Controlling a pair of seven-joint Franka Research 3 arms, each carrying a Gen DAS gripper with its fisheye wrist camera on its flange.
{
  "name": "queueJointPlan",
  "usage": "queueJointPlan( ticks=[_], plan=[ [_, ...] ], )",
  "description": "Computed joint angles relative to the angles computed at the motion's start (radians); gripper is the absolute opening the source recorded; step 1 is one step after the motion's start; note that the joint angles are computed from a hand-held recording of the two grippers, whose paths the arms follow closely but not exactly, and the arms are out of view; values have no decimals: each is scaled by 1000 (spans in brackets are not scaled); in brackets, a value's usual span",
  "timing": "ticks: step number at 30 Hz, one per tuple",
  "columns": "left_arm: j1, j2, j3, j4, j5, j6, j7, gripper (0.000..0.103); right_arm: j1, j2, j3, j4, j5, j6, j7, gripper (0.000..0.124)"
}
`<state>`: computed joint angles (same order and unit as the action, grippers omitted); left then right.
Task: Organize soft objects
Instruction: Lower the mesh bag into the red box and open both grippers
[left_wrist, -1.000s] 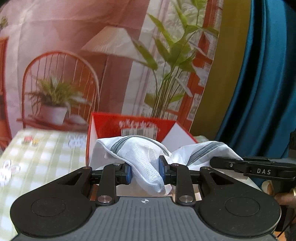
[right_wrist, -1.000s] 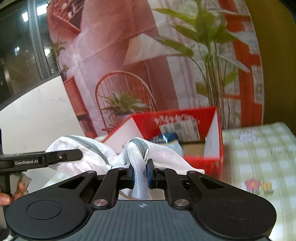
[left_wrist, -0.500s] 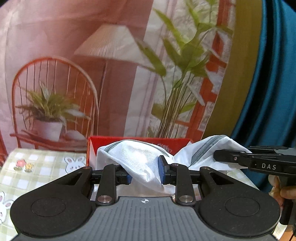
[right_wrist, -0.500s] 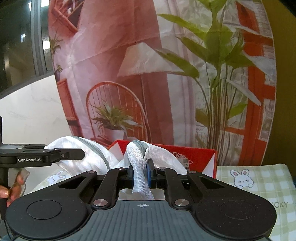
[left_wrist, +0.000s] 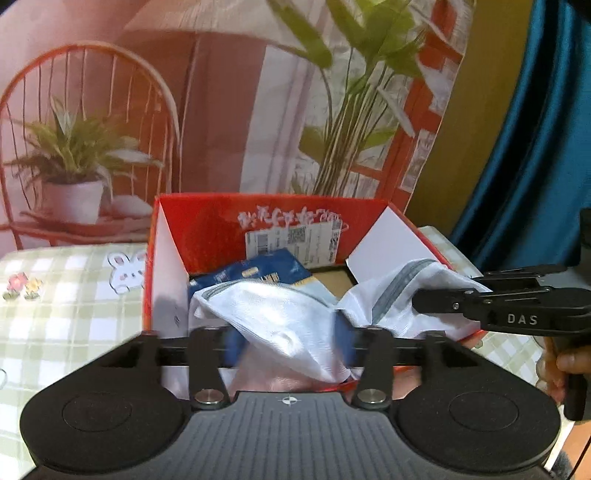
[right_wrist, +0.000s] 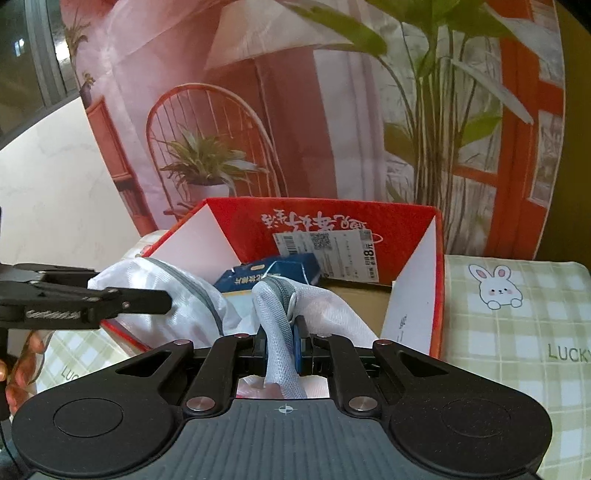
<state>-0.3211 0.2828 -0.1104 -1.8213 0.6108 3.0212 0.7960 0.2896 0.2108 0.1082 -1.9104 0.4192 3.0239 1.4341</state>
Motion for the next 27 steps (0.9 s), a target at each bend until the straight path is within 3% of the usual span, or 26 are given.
queueJointPlan(
  ticks=[3,6,8,9,13,16,27],
  plan=[
    [-52,-34,73,-11,104,1,-116,62,3,-4,-10,0,-14,-18,8,11],
    [-145,-73,208,-5,410,7,-466,60,-9,-11,0,-2,5,-31,-10,13],
    [-156,-91,231,7,535,0,-614,52,-20,-22,13,-10,35,-39,-37,19],
    [-148,-92,230,17,565,7,-646,49,-19,-29,12,-17,37,-44,-41,19],
    [-58,-66,106,38,393,-6,-415,34,-9,-63,-6,-50,20,-46,-36,24],
    [-21,-51,45,37,349,-13,-342,30,-16,-91,-2,-75,48,-29,-62,24],
    [-28,-132,11,-63,532,-52,-500,30,20,-199,18,-210,194,113,-173,25]
  ],
)
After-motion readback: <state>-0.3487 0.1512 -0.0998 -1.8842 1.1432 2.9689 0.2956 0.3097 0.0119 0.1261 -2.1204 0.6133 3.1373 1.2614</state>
